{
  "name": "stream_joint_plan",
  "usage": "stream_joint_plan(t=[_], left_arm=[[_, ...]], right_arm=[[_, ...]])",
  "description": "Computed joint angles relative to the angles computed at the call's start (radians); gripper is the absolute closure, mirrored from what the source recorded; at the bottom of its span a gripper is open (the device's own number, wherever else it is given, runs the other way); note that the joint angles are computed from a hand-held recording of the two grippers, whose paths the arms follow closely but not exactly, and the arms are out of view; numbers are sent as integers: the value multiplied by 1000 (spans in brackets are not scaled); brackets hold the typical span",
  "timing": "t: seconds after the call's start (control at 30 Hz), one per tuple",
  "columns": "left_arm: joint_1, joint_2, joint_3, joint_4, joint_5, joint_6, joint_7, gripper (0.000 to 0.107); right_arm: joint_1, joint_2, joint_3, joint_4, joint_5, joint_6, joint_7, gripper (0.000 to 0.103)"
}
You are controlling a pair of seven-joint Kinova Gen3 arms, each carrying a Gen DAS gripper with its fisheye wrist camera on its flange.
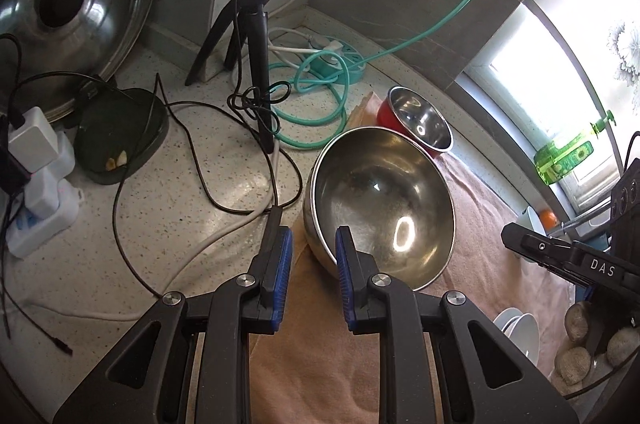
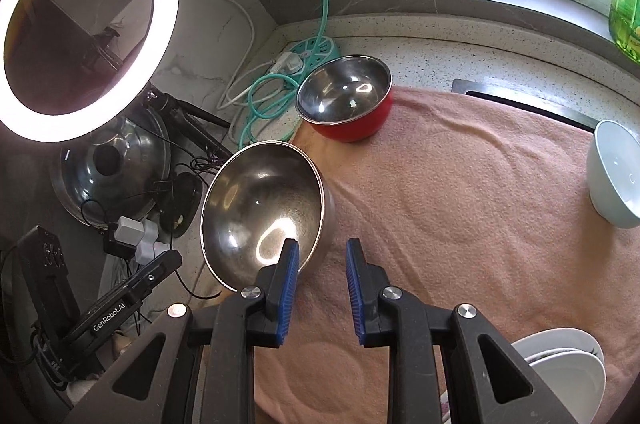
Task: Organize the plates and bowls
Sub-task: 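Move both tools to the rim of the large steel bowl, then close both grippers on the rim of the large steel bowl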
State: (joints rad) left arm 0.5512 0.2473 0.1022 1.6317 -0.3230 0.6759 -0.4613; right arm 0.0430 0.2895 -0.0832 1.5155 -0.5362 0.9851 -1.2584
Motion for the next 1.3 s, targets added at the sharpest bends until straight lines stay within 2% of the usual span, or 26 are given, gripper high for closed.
stream_joint_plan(t=[0.4,0.8,1.07,1.23,1.3], left_arm=[[-27,47,-8,-33,46,-3,-72,89],[-39,66,-18,-42,85,-15,-115,89],[-39,76,-20,-47,95,-18,-132,89],[-36,79,-22,-52,99,-18,-141,90],[-35,81,-23,-52,100,-23,-142,94]], right_arm=[[-25,100,-22,-92,18,15,-52,81],[-54,135,-27,-132,86,3,-105,81],[-55,156,-38,-144,92,4,-113,82],[-51,164,-42,-148,89,7,-113,88],[-54,167,-40,-152,93,10,-115,90]])
